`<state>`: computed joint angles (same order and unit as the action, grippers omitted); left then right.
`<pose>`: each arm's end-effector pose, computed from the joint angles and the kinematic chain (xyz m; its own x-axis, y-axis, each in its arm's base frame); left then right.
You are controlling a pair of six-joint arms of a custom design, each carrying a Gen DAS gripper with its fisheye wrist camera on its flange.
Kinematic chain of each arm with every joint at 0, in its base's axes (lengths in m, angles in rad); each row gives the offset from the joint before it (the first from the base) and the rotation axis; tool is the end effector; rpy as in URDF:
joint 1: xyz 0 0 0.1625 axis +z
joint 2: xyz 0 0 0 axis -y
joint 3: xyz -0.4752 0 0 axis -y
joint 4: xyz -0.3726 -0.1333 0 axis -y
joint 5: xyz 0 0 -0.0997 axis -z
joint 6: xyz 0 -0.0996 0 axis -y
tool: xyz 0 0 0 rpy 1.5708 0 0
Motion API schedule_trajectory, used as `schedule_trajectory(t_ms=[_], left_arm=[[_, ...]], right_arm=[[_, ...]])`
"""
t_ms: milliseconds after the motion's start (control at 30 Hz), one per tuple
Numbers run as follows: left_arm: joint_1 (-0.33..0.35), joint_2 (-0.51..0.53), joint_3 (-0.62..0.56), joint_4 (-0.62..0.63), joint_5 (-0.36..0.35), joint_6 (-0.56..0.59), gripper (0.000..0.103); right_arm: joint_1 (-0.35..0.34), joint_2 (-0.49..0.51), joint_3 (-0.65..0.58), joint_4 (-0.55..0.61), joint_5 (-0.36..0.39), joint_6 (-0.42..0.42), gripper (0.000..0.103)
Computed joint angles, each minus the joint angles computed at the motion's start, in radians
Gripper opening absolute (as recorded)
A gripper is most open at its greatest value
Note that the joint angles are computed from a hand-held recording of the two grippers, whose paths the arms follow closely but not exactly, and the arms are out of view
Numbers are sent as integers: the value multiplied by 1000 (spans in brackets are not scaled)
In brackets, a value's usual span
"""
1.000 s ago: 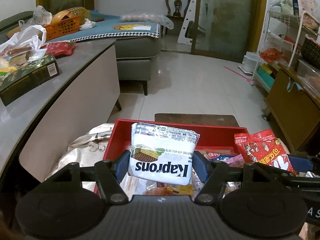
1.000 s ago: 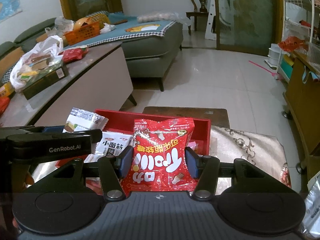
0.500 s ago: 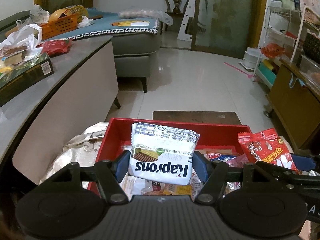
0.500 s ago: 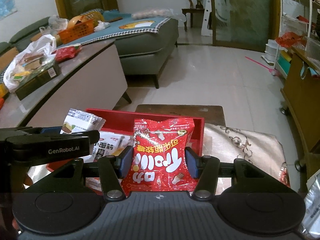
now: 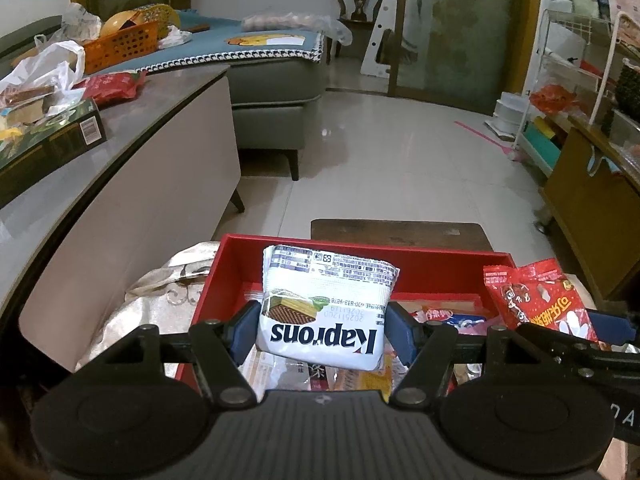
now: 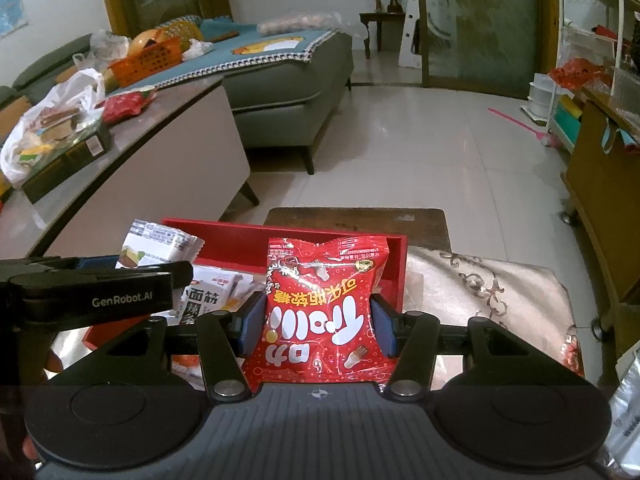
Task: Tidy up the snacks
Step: 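Lift both packets and carry them over the red tray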
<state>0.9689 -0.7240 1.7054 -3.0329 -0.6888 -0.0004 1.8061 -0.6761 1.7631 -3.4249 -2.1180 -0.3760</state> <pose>-0.2122 -0.6802 0.1575 -0.7262 0.0653 -0.6843 0.5017 0.7309 -0.4627 0.2366 -0.6372 0.1380 -0.7891 -0.1156 0.6033 -0.4920 0.7070 -0.5080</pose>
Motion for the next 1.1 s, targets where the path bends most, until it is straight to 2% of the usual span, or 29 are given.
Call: schedule_trajectory(t_ms=[767,1100], left_arm=[[30,60,-76,77,9,-16,60],[33,81,-95,100,16,-26,60]], right_arm=[[-28,12,-33,47,-12,15,63],[-45,17,-43,46,5,15,63]])
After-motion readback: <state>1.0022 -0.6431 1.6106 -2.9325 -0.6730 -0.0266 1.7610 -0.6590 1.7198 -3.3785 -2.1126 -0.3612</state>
